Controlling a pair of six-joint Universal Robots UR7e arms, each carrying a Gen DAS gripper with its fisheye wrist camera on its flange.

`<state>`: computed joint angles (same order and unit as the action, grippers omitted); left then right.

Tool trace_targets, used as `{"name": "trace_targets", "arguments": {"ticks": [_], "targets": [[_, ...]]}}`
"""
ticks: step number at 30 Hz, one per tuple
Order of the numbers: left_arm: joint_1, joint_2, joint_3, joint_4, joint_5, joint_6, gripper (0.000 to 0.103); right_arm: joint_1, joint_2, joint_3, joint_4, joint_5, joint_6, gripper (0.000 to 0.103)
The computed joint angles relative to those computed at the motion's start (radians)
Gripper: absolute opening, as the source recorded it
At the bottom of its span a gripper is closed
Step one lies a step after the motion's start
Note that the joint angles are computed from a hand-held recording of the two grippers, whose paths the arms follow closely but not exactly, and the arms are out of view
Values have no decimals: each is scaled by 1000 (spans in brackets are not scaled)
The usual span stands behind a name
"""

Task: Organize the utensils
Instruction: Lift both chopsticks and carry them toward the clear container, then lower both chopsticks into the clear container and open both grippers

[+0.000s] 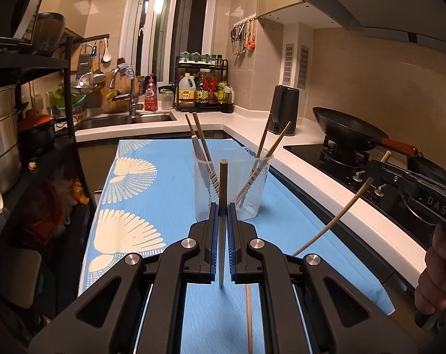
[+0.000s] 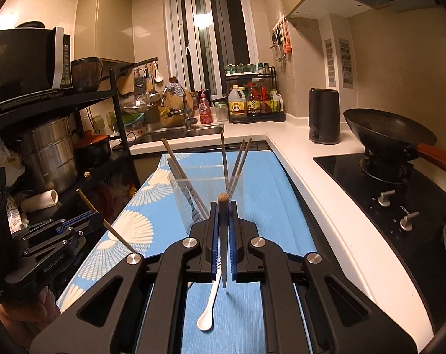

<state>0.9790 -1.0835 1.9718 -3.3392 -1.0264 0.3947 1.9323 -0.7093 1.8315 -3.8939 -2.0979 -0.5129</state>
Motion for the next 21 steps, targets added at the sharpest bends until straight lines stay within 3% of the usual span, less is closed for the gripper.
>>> {"name": "trace_targets", "arguments": {"ticks": [9, 21], "targets": [[-25, 10, -76, 130, 22, -31, 6, 13, -28, -55, 96, 11, -7, 7], [-13, 24, -173, 243, -22, -69, 6, 10, -65, -107, 239, 33, 15, 7]]}}
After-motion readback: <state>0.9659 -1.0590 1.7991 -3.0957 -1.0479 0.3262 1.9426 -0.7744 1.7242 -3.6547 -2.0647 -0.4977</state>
